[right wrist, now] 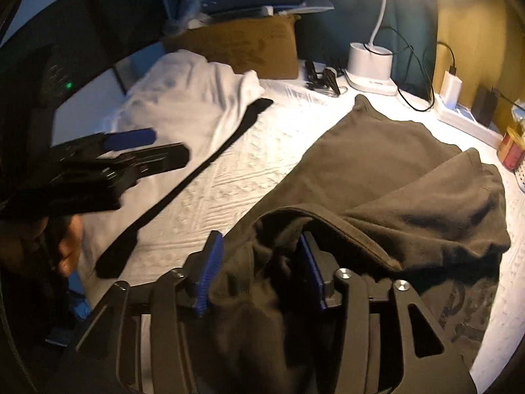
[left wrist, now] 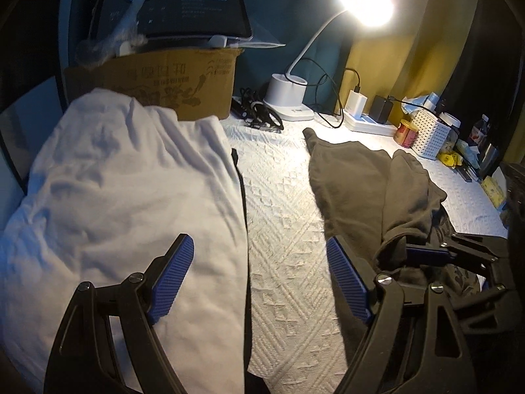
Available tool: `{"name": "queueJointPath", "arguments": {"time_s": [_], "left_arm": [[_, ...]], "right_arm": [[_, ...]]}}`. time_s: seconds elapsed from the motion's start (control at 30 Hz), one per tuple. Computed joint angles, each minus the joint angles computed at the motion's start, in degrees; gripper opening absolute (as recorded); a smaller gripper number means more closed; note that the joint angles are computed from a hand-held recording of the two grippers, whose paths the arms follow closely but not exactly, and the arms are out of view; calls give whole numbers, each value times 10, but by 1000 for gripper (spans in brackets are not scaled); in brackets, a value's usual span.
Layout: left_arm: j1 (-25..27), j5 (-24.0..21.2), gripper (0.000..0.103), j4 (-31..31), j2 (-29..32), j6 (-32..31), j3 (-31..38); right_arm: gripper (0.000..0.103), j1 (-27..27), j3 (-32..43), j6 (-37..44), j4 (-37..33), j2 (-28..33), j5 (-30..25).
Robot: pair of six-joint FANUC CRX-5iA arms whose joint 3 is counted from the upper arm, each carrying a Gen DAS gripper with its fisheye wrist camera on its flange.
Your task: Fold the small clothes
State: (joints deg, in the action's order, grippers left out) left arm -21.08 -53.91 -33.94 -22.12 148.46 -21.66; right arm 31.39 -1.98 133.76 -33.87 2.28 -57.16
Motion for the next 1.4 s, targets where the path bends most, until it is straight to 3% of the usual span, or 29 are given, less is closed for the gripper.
{"name": "queueJointPath", "arguments": {"time_s": [0.27,0.4,0.6,0.8,0.97,1.03,1.1,1.2,1.4], "left_arm": [[-42,-28,83,-32,62,-8,79],[-54,-24,83,-22,113,-46,129],[-59,-14,83,36,214,-167,215],[-68,-32,83,77,306,-282,299],[-99,-126,83,36,400,-393,398],[-99,-132,74,30,410,-413,403],[-80,-122,44,63,406,-426,394],[-60,-93,24,75,381,-411,365],[-15,-29,13,52,318,-319,294]], "right_arm": [[56,-103,13,68,-84,-27,-62],[57,-157,30,72,-103,-17,-65],[57,-220,62,51,-104,25,-55],[57,-268,93,37,-104,66,-48],[57,-289,114,14,-99,97,-38],[57,-294,124,4,-96,109,-36],[57,-295,131,-2,-90,117,-35],[57,-289,142,-14,-76,130,-33],[57,-269,166,-27,-57,150,-28]]}}
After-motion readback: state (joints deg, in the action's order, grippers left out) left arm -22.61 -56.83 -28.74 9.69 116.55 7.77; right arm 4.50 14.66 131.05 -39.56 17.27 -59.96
